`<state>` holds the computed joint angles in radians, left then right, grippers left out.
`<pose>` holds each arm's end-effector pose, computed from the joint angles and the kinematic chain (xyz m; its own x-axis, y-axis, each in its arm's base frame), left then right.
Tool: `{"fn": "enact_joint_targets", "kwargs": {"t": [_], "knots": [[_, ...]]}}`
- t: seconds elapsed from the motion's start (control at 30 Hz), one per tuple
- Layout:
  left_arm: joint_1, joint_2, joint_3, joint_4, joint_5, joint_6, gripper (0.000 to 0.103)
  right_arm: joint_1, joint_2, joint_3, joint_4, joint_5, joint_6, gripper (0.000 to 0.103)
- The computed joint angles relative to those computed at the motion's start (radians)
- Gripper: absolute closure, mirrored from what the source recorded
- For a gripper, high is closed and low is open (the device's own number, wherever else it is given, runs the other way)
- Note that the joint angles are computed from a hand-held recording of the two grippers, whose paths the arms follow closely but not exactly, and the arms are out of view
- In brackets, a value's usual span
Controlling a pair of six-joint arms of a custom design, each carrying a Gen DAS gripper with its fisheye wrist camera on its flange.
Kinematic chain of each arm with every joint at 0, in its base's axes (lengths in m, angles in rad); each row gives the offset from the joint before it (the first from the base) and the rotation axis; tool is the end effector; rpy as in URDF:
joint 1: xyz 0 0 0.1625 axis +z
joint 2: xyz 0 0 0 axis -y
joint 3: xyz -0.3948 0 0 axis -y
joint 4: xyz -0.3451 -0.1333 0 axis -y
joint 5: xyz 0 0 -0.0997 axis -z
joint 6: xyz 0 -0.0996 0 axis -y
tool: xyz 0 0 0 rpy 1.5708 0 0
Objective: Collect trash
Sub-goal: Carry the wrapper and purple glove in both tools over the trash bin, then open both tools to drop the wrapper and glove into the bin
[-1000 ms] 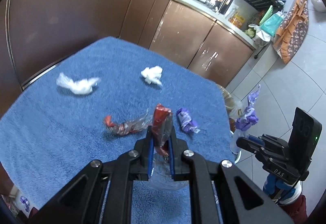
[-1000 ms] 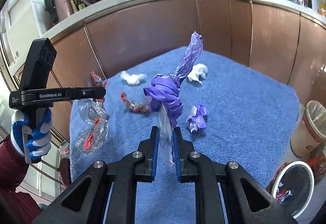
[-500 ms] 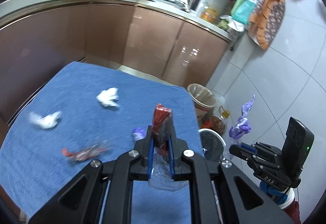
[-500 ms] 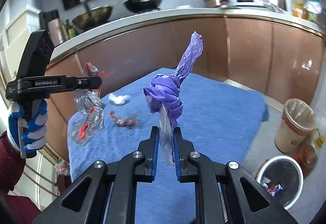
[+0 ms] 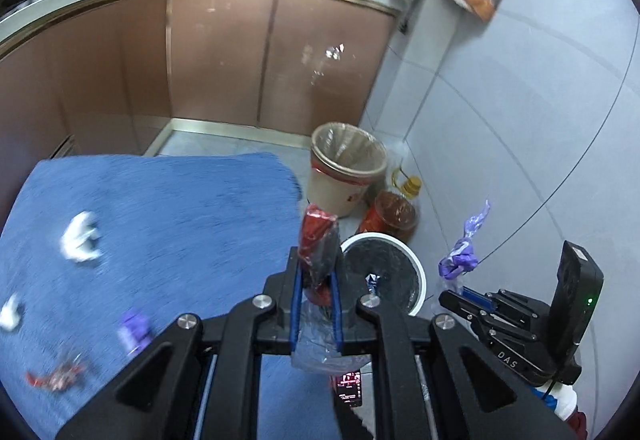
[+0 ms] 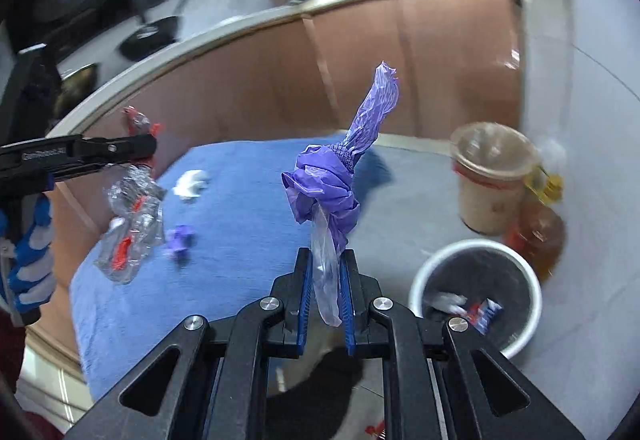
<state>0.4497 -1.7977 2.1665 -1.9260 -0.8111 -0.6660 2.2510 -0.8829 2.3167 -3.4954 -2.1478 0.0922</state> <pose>-0.2110 -0.3260 0.3492 -0.7976 0.2481 -0.5499 0.5185 0.7477 -0.4148 0.3287 -0.2808 0.0990 -0.8609 -0.2627 0.4357 -0.4775 0.7129 -0.5136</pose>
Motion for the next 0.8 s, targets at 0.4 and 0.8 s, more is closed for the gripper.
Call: {"fn": "enact_joint_targets", "kwargs": {"t": [0.4,0.8], "knots": [[0.2,0.55,-0.058,-0.437,-0.076,0.244,0.092,-0.327,0.069,0.083,-0.171,0.02,-0.058,0.089],[0.284,0.863,-0.153,-0.594,-0.083,0.292,0.089,-0.494,0.122,0.076,-0.204,0.03,-0.1,0.086]]}}
